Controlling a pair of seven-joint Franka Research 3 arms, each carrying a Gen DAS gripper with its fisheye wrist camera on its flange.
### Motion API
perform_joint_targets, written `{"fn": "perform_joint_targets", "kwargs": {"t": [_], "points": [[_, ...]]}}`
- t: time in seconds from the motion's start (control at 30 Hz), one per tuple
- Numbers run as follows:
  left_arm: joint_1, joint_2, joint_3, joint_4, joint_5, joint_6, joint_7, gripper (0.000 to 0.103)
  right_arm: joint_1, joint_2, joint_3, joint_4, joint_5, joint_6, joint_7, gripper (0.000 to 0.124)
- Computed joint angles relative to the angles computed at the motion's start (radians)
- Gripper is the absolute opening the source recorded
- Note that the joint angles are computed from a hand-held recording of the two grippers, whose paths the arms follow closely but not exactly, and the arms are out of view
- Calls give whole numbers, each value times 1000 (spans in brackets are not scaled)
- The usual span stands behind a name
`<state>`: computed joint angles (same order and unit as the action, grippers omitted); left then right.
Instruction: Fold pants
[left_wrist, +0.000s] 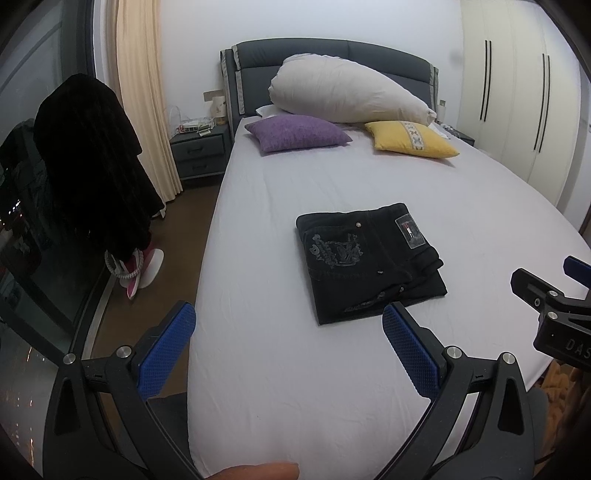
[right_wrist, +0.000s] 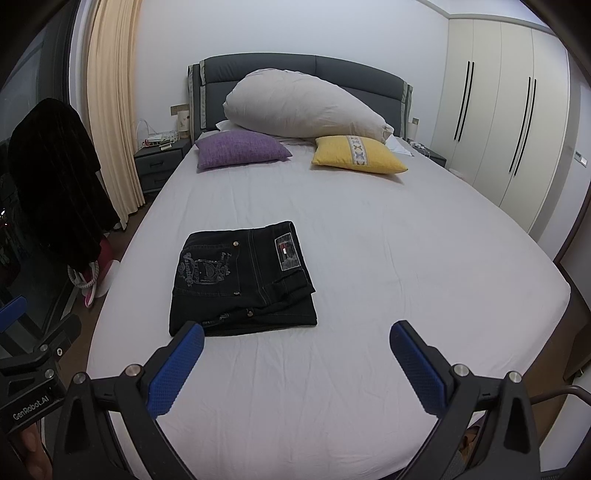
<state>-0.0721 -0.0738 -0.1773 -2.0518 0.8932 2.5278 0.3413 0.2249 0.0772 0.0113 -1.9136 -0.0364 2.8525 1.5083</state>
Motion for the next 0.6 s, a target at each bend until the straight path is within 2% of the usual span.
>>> {"fn": "perform_joint_targets", "kwargs": {"t": [0.6], "points": [[8, -9, 1, -13, -16, 6, 21, 103, -4, -7, 1, -14, 6, 5, -7, 103]]}}
